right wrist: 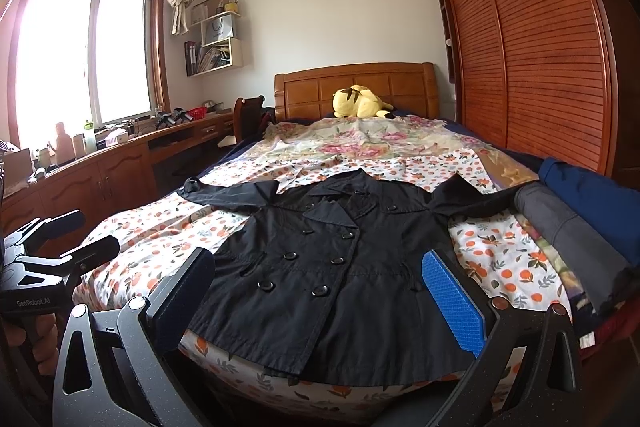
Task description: Fold large clothes
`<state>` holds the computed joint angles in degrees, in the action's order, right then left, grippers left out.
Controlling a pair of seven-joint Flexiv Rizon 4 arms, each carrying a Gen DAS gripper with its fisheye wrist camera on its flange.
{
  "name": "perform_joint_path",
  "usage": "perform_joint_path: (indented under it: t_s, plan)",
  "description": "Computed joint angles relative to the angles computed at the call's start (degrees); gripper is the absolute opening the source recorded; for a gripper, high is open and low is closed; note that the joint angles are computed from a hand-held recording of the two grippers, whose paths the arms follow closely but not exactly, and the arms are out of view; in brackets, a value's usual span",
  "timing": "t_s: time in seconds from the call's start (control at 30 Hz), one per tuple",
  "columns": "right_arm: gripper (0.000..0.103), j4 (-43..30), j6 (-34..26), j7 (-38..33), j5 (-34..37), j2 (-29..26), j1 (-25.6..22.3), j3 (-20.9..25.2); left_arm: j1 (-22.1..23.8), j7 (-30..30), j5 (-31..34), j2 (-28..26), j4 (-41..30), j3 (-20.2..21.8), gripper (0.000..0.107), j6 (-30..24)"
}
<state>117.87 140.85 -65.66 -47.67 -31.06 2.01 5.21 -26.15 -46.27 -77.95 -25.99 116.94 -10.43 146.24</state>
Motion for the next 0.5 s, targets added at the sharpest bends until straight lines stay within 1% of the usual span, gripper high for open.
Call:
perform_joint_path:
  t_s: [0.5]
  plan:
    - [0.103,0.48,0.23,-0.30,0.54,0.26,0.18,0.14,0.18,-0.24,-0.06,0.05,0.16,0.07,0.103,-0.38]
